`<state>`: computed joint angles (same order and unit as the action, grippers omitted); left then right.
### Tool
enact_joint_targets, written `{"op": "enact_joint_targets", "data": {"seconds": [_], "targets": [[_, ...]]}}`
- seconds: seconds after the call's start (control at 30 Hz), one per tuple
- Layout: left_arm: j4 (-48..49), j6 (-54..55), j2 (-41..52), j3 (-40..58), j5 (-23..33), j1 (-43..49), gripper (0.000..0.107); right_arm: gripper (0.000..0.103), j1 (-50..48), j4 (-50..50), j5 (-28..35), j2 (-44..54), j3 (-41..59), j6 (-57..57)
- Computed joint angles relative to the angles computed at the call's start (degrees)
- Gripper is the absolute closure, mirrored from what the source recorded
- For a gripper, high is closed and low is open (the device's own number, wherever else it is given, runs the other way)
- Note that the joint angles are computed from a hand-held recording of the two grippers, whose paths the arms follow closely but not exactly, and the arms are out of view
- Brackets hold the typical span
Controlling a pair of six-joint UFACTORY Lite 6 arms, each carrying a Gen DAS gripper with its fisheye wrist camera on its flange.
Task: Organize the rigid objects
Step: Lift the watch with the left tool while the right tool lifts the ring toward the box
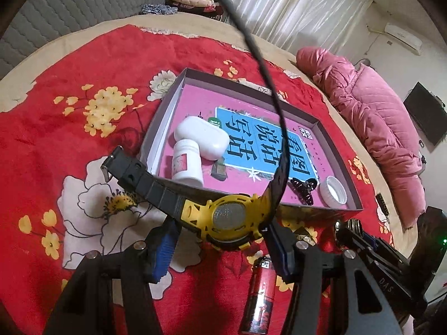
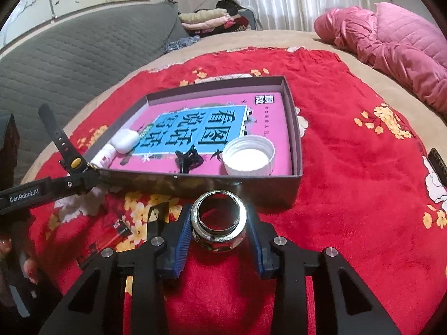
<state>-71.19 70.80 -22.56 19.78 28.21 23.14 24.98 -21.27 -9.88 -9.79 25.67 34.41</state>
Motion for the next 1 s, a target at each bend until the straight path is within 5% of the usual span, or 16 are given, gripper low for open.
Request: {"op": "enact_joint_targets", "data": {"seconds": [0.27,0.57,1.0], "targets": [[2.9,-3.6,-3.4,-0.2,1.3,-0.1,0.049,0.065,-0.1,-1.4,-0.5,-3.8,-1.2,1.1],[5.8,-6.5,-7.3,0.0,2.8,0.6,0.049,0.065,0.9,7.7,-0.4,-6.1,-1.8,-8.2],[8.2,-10.0,-8.1,0.8,-0.1,-2.3,0.049,0.065,0.3,8.4,-1.3,-6.2,-0.9,-10.1]]}}
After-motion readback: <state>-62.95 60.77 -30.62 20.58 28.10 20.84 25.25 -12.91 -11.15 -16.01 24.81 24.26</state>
